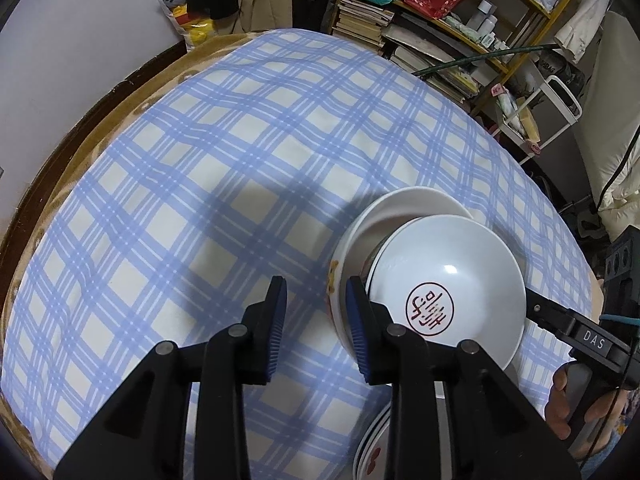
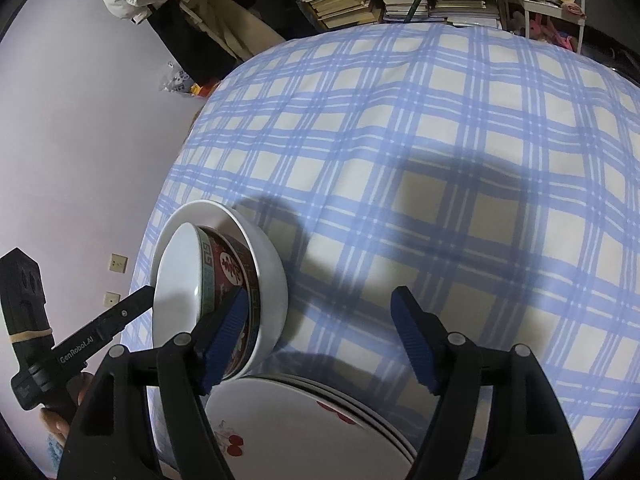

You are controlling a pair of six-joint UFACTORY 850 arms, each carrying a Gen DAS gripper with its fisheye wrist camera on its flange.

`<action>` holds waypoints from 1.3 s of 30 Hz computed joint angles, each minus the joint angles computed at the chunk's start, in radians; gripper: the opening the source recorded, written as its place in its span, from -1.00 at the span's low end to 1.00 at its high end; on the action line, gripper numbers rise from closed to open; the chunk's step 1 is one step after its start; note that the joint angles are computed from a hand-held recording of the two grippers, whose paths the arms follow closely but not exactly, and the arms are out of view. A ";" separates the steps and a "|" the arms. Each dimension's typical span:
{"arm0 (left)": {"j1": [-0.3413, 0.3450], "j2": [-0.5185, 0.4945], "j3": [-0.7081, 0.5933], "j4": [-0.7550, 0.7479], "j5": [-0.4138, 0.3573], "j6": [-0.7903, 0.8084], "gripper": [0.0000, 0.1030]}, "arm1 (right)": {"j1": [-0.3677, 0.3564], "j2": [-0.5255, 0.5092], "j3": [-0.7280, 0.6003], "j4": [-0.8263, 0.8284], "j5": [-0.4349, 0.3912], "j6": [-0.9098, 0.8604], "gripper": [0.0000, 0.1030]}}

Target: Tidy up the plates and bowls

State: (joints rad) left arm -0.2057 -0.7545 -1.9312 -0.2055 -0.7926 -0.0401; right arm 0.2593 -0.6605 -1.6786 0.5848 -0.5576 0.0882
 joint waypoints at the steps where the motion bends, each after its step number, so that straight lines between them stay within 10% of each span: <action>1: 0.000 -0.001 -0.002 0.002 -0.004 -0.001 -0.42 | 0.001 -0.002 -0.004 -0.006 -0.004 0.004 0.51; 13: -0.007 -0.027 -0.030 0.037 -0.041 -0.016 -0.42 | 0.025 -0.024 -0.042 -0.163 -0.007 0.115 0.45; 23: -0.011 -0.037 -0.044 0.062 -0.041 -0.031 -0.44 | 0.036 -0.048 -0.068 -0.112 -0.021 0.079 -0.14; 33: -0.009 -0.059 -0.072 0.002 -0.059 0.027 -0.89 | 0.058 -0.050 -0.085 -0.158 -0.017 0.107 -0.72; 39: 0.001 -0.078 -0.092 -0.034 -0.082 0.048 -0.92 | 0.075 -0.058 -0.107 -0.222 -0.024 0.190 -0.80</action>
